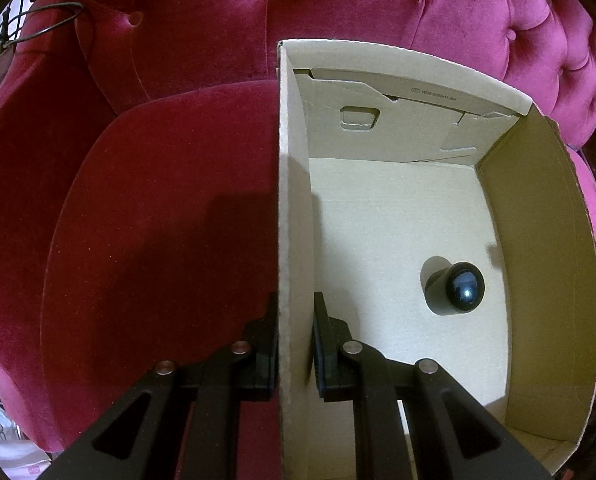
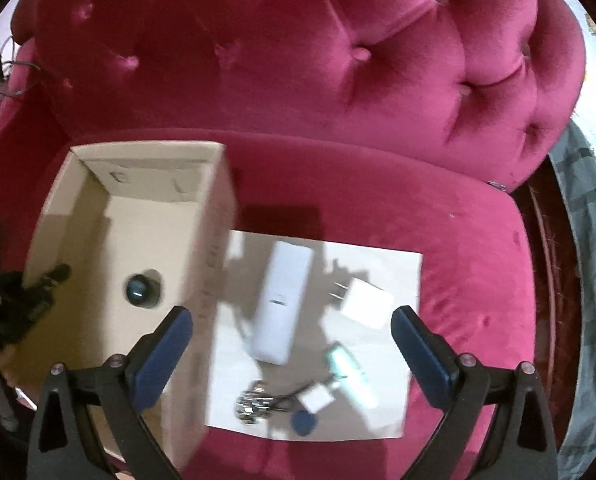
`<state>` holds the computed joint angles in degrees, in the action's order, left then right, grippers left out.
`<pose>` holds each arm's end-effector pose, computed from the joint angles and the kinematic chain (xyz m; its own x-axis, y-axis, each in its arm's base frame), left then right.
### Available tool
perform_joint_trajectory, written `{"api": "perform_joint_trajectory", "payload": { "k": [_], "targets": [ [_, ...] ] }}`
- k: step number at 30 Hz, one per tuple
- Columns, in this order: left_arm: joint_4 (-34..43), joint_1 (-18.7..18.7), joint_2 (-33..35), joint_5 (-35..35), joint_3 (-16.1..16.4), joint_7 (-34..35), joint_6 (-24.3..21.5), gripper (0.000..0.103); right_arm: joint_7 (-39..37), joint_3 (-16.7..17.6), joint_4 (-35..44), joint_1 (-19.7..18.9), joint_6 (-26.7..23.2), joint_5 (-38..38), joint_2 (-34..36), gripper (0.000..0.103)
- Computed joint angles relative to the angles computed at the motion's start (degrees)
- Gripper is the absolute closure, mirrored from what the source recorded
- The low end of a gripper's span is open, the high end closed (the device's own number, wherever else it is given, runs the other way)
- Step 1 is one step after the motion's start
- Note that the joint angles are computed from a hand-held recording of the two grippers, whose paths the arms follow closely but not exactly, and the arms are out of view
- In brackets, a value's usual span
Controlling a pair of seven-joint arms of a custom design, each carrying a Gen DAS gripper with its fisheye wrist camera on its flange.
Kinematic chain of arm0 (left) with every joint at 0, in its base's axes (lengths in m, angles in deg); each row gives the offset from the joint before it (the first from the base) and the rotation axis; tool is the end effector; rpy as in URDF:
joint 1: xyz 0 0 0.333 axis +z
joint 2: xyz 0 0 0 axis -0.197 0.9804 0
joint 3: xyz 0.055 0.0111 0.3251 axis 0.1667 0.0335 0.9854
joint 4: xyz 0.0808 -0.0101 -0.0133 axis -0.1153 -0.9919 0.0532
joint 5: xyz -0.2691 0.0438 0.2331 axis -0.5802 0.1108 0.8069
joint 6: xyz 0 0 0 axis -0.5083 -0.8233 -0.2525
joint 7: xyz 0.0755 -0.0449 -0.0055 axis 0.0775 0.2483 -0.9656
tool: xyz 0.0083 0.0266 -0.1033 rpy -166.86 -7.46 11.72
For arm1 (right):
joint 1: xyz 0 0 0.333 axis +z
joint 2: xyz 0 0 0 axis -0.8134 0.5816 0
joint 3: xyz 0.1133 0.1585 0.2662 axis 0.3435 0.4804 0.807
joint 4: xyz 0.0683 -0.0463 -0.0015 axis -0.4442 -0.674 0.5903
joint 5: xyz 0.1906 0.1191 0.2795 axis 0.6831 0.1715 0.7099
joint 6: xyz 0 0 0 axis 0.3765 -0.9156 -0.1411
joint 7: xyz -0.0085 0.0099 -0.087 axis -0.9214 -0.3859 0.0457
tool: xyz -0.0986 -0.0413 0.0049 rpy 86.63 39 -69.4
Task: Organize rigid objects
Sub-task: 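Open the right tool to drop the black object in the box, then grasp the light-blue OSM bottle with the right tool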
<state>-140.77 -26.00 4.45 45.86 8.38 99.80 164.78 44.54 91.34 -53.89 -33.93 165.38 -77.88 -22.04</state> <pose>0.5851 -0.2451 0.5213 0.0490 -0.9988 -0.0069 -0.9304 -0.0431 -0.3640 0.5894 0.2424 0.6172 0.2025 -0.9775 0.0591 -0.8965 -0.2093 -0.3905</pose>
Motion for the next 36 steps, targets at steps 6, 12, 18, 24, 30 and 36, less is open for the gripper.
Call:
{"api": "perform_joint_trajectory", "payload": {
  "k": [6,12,18,24,30,36],
  "targets": [
    [0.1,0.0,0.0,-0.1,0.0,0.0,0.0,0.089,0.5,-0.8,-5.7,-1.9,2.0,0.8,-1.8,0.002],
    [0.1,0.0,0.0,-0.1,0.0,0.0,0.0,0.089,0.5,-1.1,-11.7,-3.7,4.8,1.5,-3.0,0.002],
    [0.0,0.0,0.0,-0.2,0.0,0.1,0.0,0.089,1.7,-1.3,-15.4,-4.9,6.6,2.7,-2.5,0.002],
    [0.1,0.0,0.0,-0.1,0.1,0.0,-0.1,0.089,2.4,-1.6,-18.5,-5.6,7.3,3.2,-1.7,0.002],
    [0.2,0.0,0.1,0.0,0.1,-0.1,-0.1,0.089,3.4,-1.7,-20.2,-6.1,7.3,3.7,-1.1,0.003],
    [0.5,-0.2,0.2,0.3,0.1,0.0,-0.5,0.089,2.4,-1.6,-20.1,-7.3,7.2,7.0,0.4,0.012]
  ]
}}
